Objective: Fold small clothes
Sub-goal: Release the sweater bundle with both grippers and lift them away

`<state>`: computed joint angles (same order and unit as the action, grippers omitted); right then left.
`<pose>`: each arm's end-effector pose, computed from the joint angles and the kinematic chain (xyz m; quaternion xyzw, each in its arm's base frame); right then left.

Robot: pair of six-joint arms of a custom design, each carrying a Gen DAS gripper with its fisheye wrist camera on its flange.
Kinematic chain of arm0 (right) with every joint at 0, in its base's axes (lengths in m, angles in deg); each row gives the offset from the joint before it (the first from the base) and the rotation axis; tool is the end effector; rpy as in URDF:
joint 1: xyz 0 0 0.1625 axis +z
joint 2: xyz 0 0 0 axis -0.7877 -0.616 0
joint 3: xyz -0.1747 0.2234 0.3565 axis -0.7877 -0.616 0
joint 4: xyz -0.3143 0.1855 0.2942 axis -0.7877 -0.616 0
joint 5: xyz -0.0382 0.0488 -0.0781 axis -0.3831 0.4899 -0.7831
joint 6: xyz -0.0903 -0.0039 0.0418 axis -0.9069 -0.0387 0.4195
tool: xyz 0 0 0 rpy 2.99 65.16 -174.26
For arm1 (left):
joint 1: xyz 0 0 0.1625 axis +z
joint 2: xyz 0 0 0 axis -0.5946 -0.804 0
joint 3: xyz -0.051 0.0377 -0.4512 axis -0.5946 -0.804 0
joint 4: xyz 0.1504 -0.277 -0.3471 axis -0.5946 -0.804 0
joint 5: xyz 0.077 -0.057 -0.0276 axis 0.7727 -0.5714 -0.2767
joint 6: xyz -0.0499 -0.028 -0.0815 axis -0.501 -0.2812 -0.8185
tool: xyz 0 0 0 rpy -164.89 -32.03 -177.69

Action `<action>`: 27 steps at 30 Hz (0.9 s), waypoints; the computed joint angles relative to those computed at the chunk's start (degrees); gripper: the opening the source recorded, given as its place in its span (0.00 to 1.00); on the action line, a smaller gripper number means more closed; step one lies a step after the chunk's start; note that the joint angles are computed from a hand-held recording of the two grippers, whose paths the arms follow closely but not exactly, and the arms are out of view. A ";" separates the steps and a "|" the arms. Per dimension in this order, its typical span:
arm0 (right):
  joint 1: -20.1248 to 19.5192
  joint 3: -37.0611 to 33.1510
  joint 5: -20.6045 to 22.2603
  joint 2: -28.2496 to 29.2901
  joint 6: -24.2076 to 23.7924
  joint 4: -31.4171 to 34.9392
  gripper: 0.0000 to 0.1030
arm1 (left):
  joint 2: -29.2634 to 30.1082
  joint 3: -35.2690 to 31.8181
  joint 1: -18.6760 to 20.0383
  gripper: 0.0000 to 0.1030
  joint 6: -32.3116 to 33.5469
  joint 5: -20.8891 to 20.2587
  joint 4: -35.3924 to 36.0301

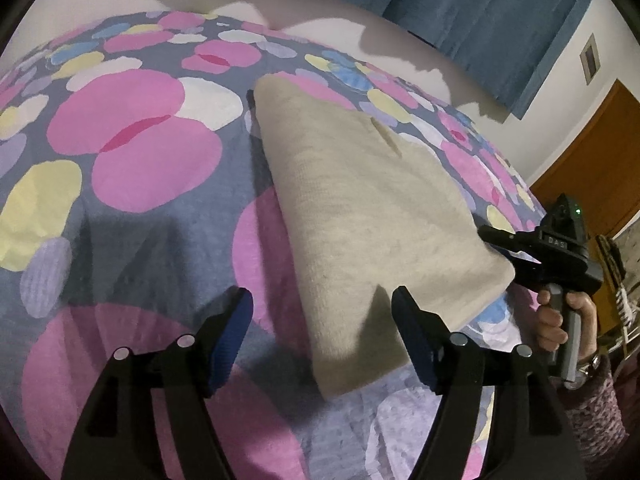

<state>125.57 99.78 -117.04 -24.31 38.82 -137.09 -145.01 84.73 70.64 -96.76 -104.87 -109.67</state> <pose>-0.0153 -0.6175 0.2719 -0.0377 0.9865 -0.1237 0.1001 -0.2783 -0.4328 0.0870 0.0656 0.9253 -0.3170 0.1974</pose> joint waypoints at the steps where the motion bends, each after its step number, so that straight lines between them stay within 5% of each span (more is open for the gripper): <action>1: -0.33 0.56 0.03 -0.61 -0.12 -0.39 0.29 | 0.00 -0.03 -0.08 0.71 -0.19 0.29 0.33; 5: -1.26 1.98 0.60 -2.43 -0.25 -0.94 0.31 | -0.04 -0.10 -0.67 0.72 -1.71 1.93 2.08; 11: -0.16 4.92 -2.09 -5.59 -1.41 -3.67 0.65 | -0.22 -0.13 -1.60 0.75 -5.42 3.87 5.53; 18: 2.56 8.32 -9.53 -8.34 -1.24 -8.96 0.66 | -1.21 0.15 -3.64 0.79 -10.41 7.38 11.26; 27: 8.18 14.38 -20.70 -11.29 -6.59 -21.47 0.75 | -1.26 -0.94 -6.65 0.81 -19.67 13.58 24.27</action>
<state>133.75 114.16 -137.74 -35.59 32.23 -158.55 -146.27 83.80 63.99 -116.43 -91.28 -85.40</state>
